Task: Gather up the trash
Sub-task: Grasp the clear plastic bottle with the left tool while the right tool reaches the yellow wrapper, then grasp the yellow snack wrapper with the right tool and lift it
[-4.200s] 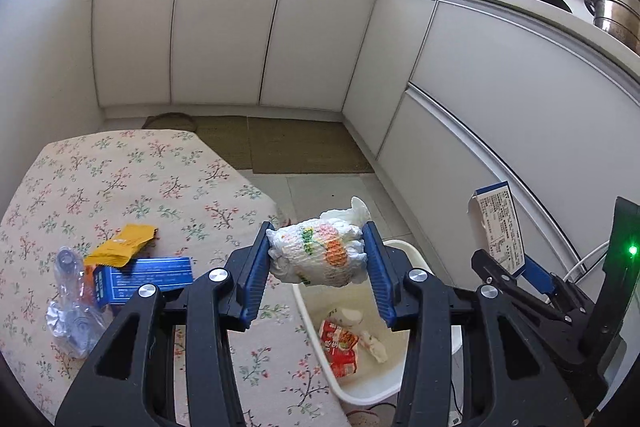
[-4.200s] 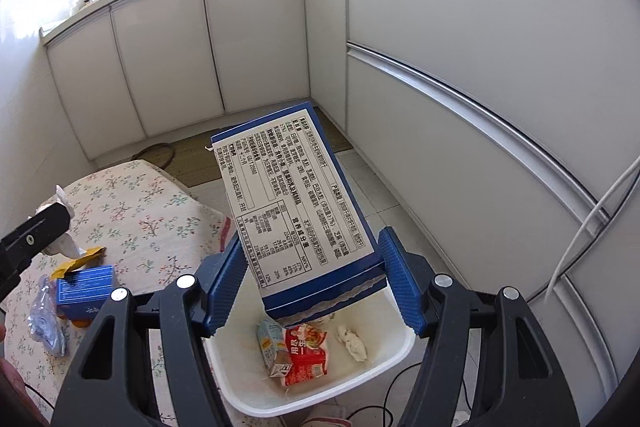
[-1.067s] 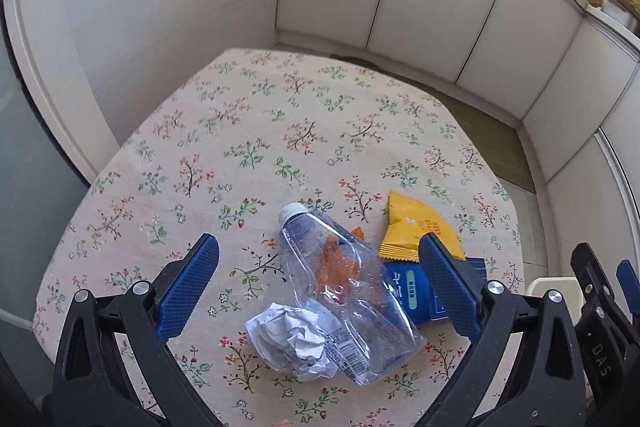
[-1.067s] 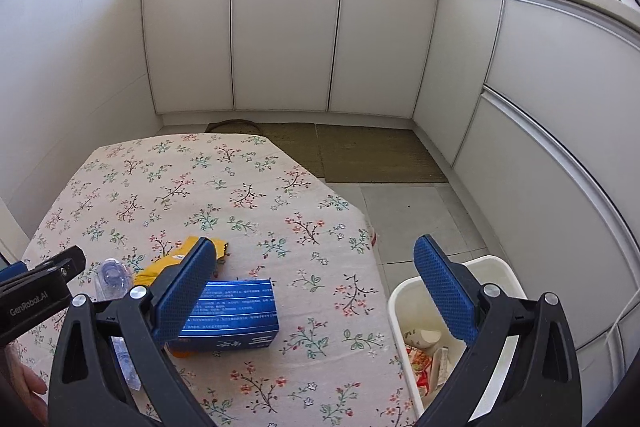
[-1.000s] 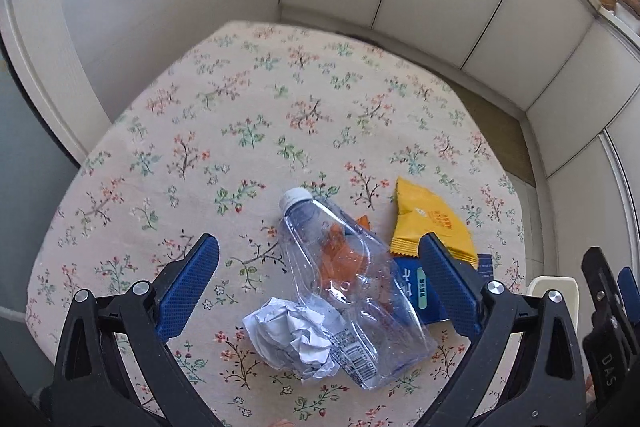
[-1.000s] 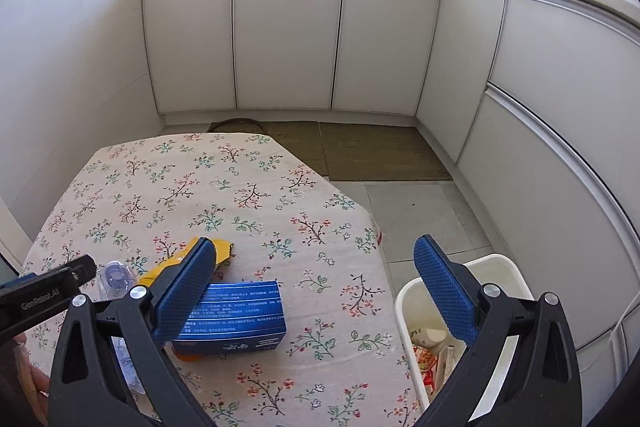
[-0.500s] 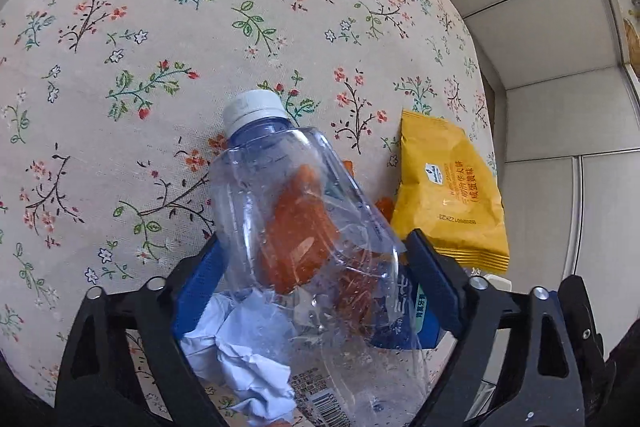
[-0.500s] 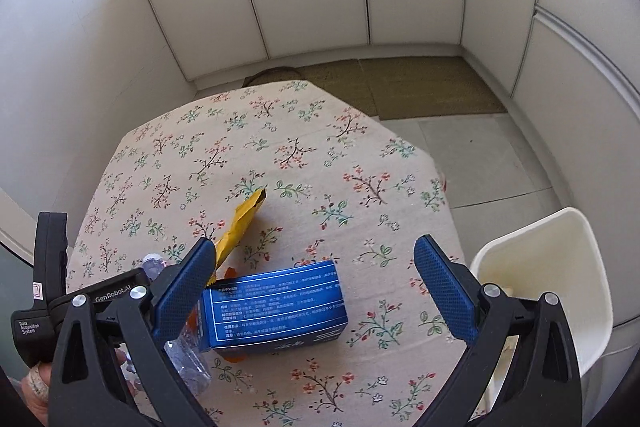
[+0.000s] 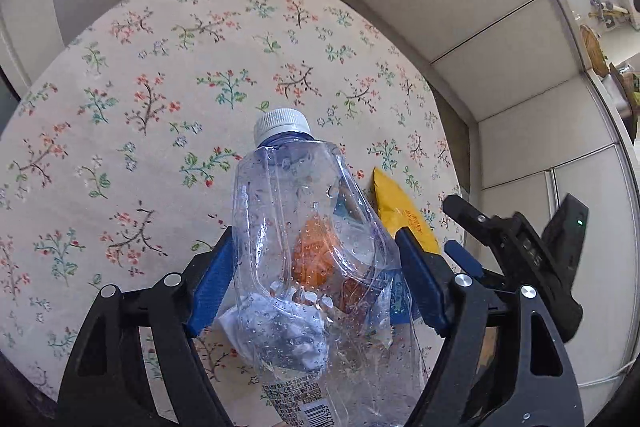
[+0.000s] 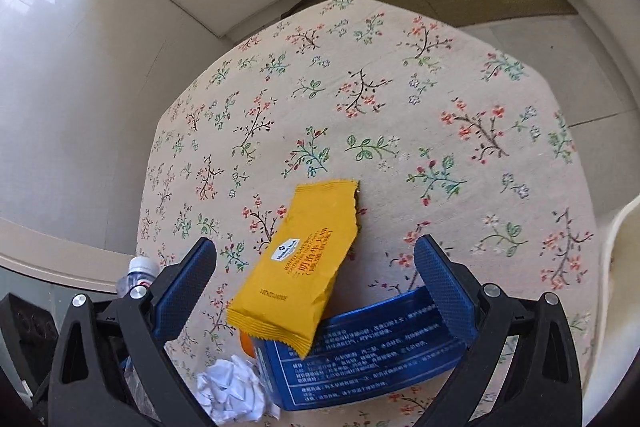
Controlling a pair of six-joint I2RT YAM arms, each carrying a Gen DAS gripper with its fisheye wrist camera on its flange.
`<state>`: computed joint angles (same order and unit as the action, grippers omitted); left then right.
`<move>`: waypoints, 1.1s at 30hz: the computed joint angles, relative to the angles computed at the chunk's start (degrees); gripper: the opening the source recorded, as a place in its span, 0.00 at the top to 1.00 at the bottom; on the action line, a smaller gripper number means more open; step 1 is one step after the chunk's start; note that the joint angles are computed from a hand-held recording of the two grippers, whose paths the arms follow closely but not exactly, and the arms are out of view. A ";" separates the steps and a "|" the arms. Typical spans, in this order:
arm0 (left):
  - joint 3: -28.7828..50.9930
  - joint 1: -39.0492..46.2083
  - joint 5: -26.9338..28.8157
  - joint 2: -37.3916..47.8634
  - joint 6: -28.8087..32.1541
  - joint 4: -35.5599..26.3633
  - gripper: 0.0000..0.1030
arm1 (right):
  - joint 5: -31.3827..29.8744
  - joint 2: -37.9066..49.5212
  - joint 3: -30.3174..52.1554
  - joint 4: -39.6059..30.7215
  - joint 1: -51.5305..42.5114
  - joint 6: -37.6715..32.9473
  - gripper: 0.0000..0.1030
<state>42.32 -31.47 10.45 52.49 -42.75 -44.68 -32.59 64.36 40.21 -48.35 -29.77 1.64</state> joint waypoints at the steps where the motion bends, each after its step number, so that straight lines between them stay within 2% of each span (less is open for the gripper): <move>1: 1.01 0.07 -0.82 -1.51 0.86 -1.83 0.28 | -0.63 1.30 -0.08 0.96 0.67 1.20 0.07; 6: 5.56 1.07 -3.18 -6.07 4.23 -8.19 0.27 | -0.23 3.56 -1.77 7.21 6.63 9.37 0.08; 7: 6.61 1.40 -3.26 -6.57 4.92 -9.18 0.27 | 0.26 3.65 -1.94 7.98 7.49 10.29 0.17; 8: 7.44 1.35 -3.50 -6.94 5.15 -9.83 0.27 | 1.10 3.64 -1.99 8.61 8.60 11.02 0.36; 9: 8.31 1.51 -3.75 -7.38 5.62 -10.50 0.27 | 1.65 3.82 -1.84 8.78 9.27 11.10 0.48; 10: 9.24 1.28 -4.28 -7.82 5.88 -11.43 0.27 | 1.60 4.00 -1.83 8.92 9.83 11.07 0.69; 11: 10.02 1.02 -5.01 -8.01 6.25 -12.09 0.27 | 1.32 4.05 -2.00 9.04 9.93 11.05 0.82; 13: 10.68 0.24 -6.63 -7.83 6.36 -12.42 0.27 | 1.92 2.76 -2.91 9.92 10.60 11.95 0.94; 17: 10.18 0.56 -6.54 -6.25 6.16 -11.49 0.27 | 2.32 -1.74 -3.38 10.62 11.23 13.36 0.96; 23: 10.33 -1.55 -8.77 -5.35 4.78 -10.43 0.27 | 1.76 -8.91 0.02 6.22 10.32 12.32 0.97; 29: 10.73 -6.18 -11.25 -4.70 2.01 -9.07 0.27 | 1.23 -15.15 4.31 -1.12 7.01 7.57 0.97; 33: 11.82 -10.29 -13.37 -3.67 0.23 -8.12 0.27 | -0.47 -18.18 7.58 -6.67 1.55 2.11 0.97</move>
